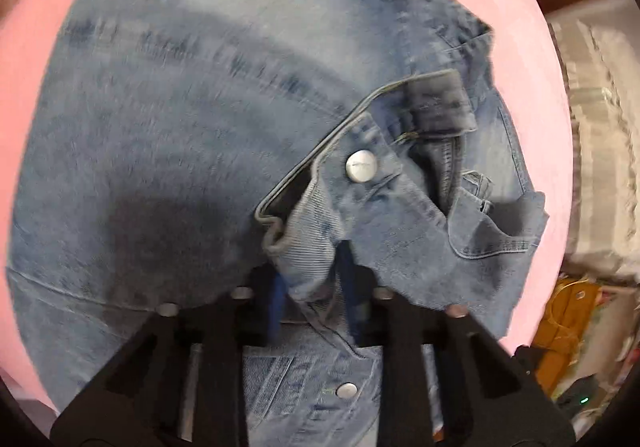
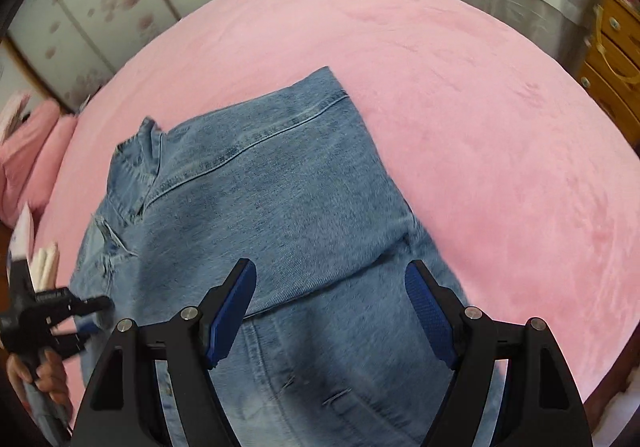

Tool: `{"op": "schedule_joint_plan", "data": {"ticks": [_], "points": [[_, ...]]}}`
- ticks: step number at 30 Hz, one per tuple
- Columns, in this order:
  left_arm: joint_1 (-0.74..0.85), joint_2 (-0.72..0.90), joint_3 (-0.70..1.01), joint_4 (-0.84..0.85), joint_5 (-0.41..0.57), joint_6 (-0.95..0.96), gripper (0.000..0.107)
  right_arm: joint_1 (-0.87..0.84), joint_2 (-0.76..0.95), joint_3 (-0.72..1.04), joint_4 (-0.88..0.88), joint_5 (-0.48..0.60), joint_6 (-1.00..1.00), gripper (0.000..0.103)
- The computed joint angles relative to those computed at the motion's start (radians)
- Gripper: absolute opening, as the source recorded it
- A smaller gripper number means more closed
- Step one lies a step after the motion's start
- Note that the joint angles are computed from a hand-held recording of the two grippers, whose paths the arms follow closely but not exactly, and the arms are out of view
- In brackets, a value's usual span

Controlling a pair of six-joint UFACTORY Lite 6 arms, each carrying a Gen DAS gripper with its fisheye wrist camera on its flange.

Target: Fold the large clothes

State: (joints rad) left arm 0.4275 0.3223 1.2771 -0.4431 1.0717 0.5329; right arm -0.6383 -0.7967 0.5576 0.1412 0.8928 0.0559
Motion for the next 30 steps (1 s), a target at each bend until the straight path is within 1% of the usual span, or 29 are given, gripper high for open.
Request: {"op": "schedule_joint_plan", "data": {"ticks": [2, 3, 6, 8, 9, 11, 13, 15, 16, 17, 18, 19, 21, 22, 23, 24, 25, 26, 27, 28, 29, 30], "points": [[0.026, -0.053, -0.003, -0.087, 0.018, 0.046, 0.014, -0.047, 0.051, 0.022, 0.045, -0.016, -0.117, 0.078], [0.058, -0.106, -0.017, -0.166, 0.025, 0.086, 0.014, -0.055, 0.084, 0.034, 0.058, -0.034, -0.156, 0.078], [0.158, -0.222, -0.038, -0.319, 0.078, 0.152, 0.013, -0.114, 0.152, 0.073, 0.112, -0.048, -0.292, 0.078], [0.247, -0.278, -0.056, -0.367, 0.120, 0.180, 0.013, -0.098, 0.218, 0.104, 0.126, -0.078, -0.310, 0.078], [0.267, -0.305, -0.082, -0.363, 0.115, 0.172, 0.013, -0.103, 0.241, 0.114, 0.141, -0.086, -0.333, 0.078], [0.294, -0.332, -0.135, -0.316, 0.093, 0.142, 0.013, -0.108, 0.276, 0.127, 0.161, -0.093, -0.364, 0.078], [0.273, -0.316, -0.201, -0.188, 0.030, 0.057, 0.014, -0.109, 0.312, 0.132, 0.178, -0.098, -0.382, 0.078], [0.224, -0.235, -0.214, -0.041, -0.009, -0.067, 0.017, -0.105, 0.357, 0.131, 0.192, -0.101, -0.388, 0.078], [0.210, -0.207, -0.234, 0.009, -0.028, -0.125, 0.024, -0.099, 0.377, 0.133, 0.192, -0.104, -0.385, 0.078], [0.210, -0.197, -0.251, 0.024, -0.048, -0.150, 0.033, -0.086, 0.403, 0.137, 0.191, -0.110, -0.382, 0.078], [0.207, -0.213, -0.274, 0.034, -0.072, -0.181, 0.036, -0.079, 0.419, 0.140, 0.192, -0.110, -0.386, 0.078], [0.195, -0.251, -0.294, 0.051, -0.097, -0.211, 0.042, -0.059, 0.440, 0.142, 0.187, -0.124, -0.379, 0.078], [0.142, -0.346, -0.314, 0.125, -0.152, -0.273, 0.044, -0.043, 0.455, 0.147, 0.196, -0.115, -0.399, 0.078], [0.102, -0.431, -0.330, 0.169, -0.192, -0.303, 0.044, -0.036, 0.459, 0.146, 0.206, -0.111, -0.411, 0.078], [0.084, -0.475, -0.339, 0.170, -0.207, -0.295, 0.044, -0.031, 0.454, 0.146, 0.222, -0.093, -0.428, 0.076], [0.060, -0.523, -0.318, 0.130, -0.190, -0.250, 0.044, -0.021, 0.451, 0.146, 0.238, -0.077, -0.437, 0.073], [0.047, -0.531, -0.286, 0.073, -0.153, -0.200, 0.044, -0.010, 0.445, 0.143, 0.274, -0.058, -0.460, 0.061], [0.035, -0.519, -0.255, -0.014, -0.086, -0.117, 0.044, 0.005, 0.441, 0.141, 0.316, -0.033, -0.490, 0.053], [0.011, -0.474, -0.217, -0.087, 0.007, -0.045, 0.044, 0.031, 0.450, 0.135, 0.368, -0.004, -0.538, 0.052], [-0.027, -0.435, -0.197, -0.120, 0.062, -0.014, 0.044, 0.063, 0.464, 0.135, 0.392, 0.018, -0.560, 0.049], [-0.086, -0.409, -0.199, -0.128, 0.080, -0.006, 0.044, 0.115, 0.488, 0.130, 0.411, 0.034, -0.583, 0.038], [-0.144, -0.402, -0.214, -0.123, 0.063, -0.014, 0.044, 0.182, 0.517, 0.118, 0.432, 0.030, -0.599, 0.032]]}}
